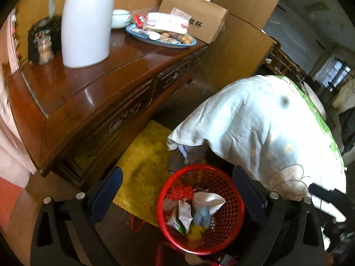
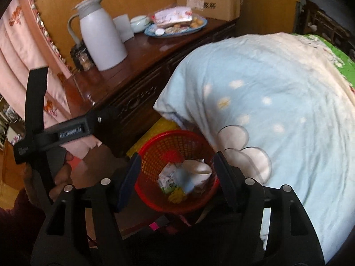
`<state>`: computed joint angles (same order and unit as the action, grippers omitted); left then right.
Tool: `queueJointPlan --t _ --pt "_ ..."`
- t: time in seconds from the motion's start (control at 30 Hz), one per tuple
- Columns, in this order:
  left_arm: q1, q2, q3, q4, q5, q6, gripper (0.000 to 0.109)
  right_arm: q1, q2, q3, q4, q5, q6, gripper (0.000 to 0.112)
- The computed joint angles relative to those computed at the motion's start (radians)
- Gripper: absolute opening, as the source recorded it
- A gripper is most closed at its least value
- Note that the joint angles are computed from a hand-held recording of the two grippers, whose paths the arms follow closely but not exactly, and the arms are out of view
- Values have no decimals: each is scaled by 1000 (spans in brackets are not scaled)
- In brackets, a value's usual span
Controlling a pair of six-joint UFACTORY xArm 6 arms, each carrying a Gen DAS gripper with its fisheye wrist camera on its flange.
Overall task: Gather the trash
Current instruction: 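Open the left tool over the wastebasket while the right tool drops the mask in, then bring both tools back up over the bed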
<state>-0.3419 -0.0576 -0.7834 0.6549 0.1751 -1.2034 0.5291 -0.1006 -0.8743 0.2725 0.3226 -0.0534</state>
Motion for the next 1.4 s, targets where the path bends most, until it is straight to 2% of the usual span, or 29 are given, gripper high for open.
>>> queueJointPlan --t 0.2,0.4,0.6,0.67,0.73,0.83,0.93,1.13,1.23,1.27,1.3,1.37,1.4 --pt "-46 -50 -28 173 63 -115 97 -40 -142 113 -75 -88 104 70" --pt "-150 -122 -70 349 174 -207 97 -98 -338 257 -208 -149 252 74" --pt "-289 -154 -134 429 278 -197 97 -216 -595 411 -437 -170 452 85" --pt "-320 -138 -166 418 281 -166 97 -269 -678 450 -455 -158 464 87" --pt "-354 -103 -215 400 280 -131 97 -333 -759 490 -413 -141 427 89" --pt "-399 -24 -304 366 282 -70 97 -436 -849 538 -272 -118 311 91" --pt "-437 91 -427 331 288 9 97 -555 -879 567 -141 -105 211 92" --pt "-485 416 -783 145 314 279 97 -778 -763 569 63 -128 54 92" --pt "-500 602 -1015 -8 368 445 97 -859 -661 558 29 -168 70 92" --pt "-506 667 -1110 -63 416 498 97 -882 -615 546 16 -180 76 92" --pt "-506 748 -1215 -130 429 563 97 -896 -589 540 24 -187 65 92" --pt "-508 885 -1424 -205 515 643 97 -922 -504 507 10 -210 77 92" --pt "-506 958 -1529 -245 530 679 97 -940 -449 481 -10 -225 97 92"
